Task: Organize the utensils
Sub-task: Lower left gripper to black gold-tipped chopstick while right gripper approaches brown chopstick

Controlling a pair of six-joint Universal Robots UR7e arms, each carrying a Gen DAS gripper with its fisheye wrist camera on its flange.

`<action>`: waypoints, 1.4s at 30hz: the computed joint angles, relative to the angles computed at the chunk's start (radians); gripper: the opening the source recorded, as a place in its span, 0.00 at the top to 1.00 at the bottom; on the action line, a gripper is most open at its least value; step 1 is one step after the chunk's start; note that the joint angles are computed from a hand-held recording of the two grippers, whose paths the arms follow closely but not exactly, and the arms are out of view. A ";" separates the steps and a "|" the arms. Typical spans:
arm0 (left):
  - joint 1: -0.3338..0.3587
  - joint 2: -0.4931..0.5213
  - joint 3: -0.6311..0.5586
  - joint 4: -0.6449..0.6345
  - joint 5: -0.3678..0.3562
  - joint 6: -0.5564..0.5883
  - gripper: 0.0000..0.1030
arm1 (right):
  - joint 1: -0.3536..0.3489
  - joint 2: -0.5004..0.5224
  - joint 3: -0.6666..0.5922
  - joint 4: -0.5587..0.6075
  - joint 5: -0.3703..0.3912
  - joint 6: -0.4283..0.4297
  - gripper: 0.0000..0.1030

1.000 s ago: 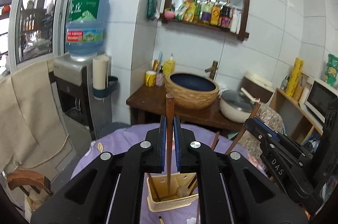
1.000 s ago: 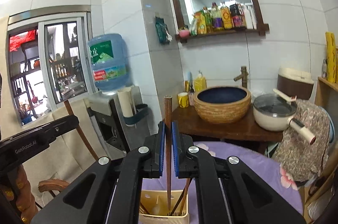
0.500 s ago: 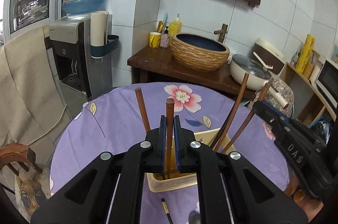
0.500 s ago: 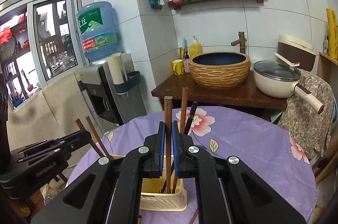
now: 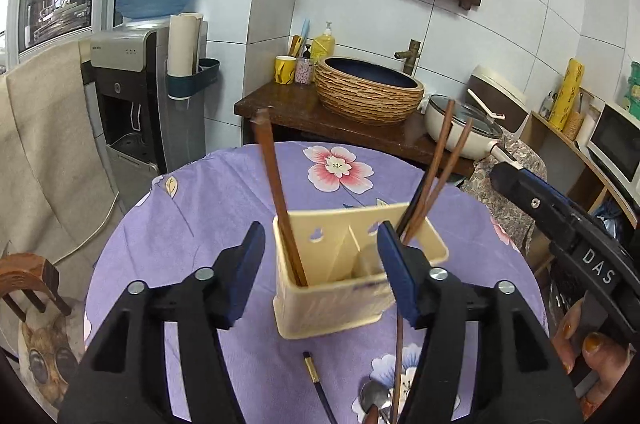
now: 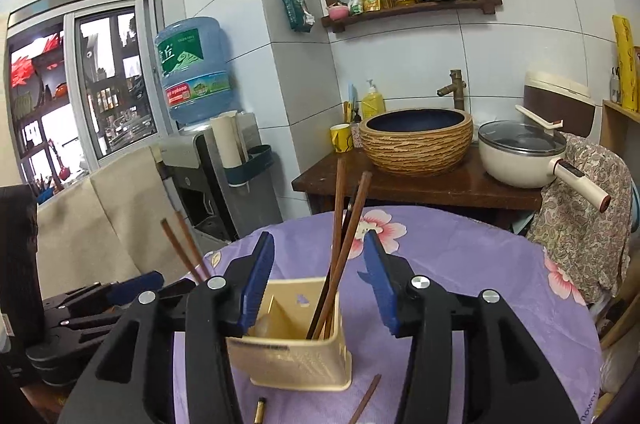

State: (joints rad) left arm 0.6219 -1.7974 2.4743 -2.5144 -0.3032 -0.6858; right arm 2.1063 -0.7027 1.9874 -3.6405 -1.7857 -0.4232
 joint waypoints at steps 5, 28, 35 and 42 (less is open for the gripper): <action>-0.049 -0.129 0.058 0.382 -0.016 -0.303 0.35 | -0.013 0.004 0.081 -0.035 -0.048 -0.048 0.48; 0.030 -0.140 0.222 0.442 -0.231 -0.519 0.35 | -0.102 0.126 0.129 0.091 -0.268 0.018 0.48; 0.019 -0.156 0.220 0.495 -0.241 -0.561 0.35 | -0.099 0.193 0.017 0.175 -0.336 0.054 0.49; 0.013 -0.163 0.213 0.535 -0.236 -0.586 0.35 | -0.095 0.243 -0.043 0.155 -0.385 0.045 0.56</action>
State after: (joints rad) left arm 0.6347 -1.9602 2.6877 -1.9796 -0.5397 -1.2716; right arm 2.0114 -0.4592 1.9439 -3.4856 -2.1706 -0.3778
